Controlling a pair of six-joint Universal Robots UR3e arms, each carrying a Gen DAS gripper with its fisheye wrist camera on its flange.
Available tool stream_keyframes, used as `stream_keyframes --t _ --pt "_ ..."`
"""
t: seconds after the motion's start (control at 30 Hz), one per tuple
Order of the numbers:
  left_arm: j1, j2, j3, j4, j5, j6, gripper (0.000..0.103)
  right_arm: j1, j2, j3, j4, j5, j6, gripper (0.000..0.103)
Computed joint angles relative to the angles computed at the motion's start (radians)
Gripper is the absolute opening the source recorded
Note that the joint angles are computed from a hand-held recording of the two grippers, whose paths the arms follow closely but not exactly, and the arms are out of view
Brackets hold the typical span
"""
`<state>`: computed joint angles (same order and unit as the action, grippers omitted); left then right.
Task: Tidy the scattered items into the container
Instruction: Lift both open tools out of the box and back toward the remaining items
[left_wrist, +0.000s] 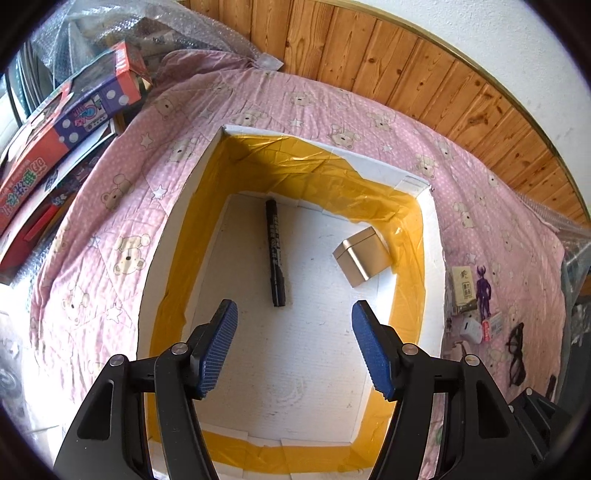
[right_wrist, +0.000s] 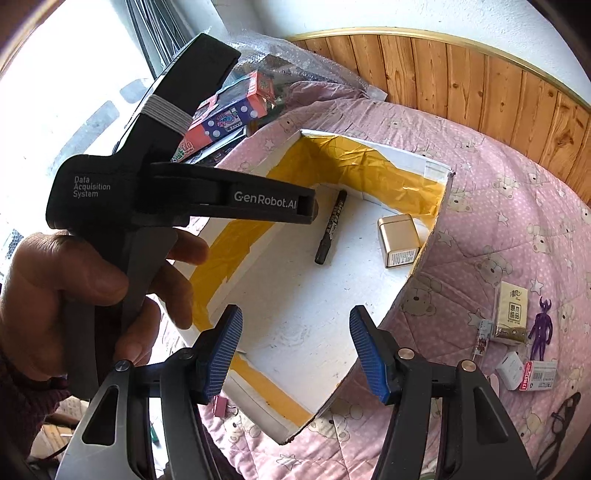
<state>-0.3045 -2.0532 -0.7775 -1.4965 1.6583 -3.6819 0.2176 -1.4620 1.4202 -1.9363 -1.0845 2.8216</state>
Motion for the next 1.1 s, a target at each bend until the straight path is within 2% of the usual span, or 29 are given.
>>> stream_keyframes --t 0.23,0.43,0.67,0.9,1.1 --pt "-0.082 0.184 -0.275 0.119 0.031 -0.035 0.067 -0.012 -0.12 0.156 -0.071 0.006 0.001 0.062" --pt "-0.181 0.336 -0.499 0.237 0.078 -0.141 0.067 -0.031 -0.271 0.34 -0.161 0.008 0.02 0.062" --pt "-0.284 0.377 -0.577 0.285 0.099 -0.247 0.067 -0.069 -0.465 0.525 -0.191 0.0 -0.016 0.062" --pt "-0.435 0.304 -0.453 0.207 0.23 -0.299 0.067 -0.217 -0.706 0.657 -0.045 0.093 -0.124 0.062" --pt "-0.536 0.248 -0.382 0.176 0.279 -0.347 0.067 -0.413 -0.92 0.707 0.227 0.192 -0.302 0.062"
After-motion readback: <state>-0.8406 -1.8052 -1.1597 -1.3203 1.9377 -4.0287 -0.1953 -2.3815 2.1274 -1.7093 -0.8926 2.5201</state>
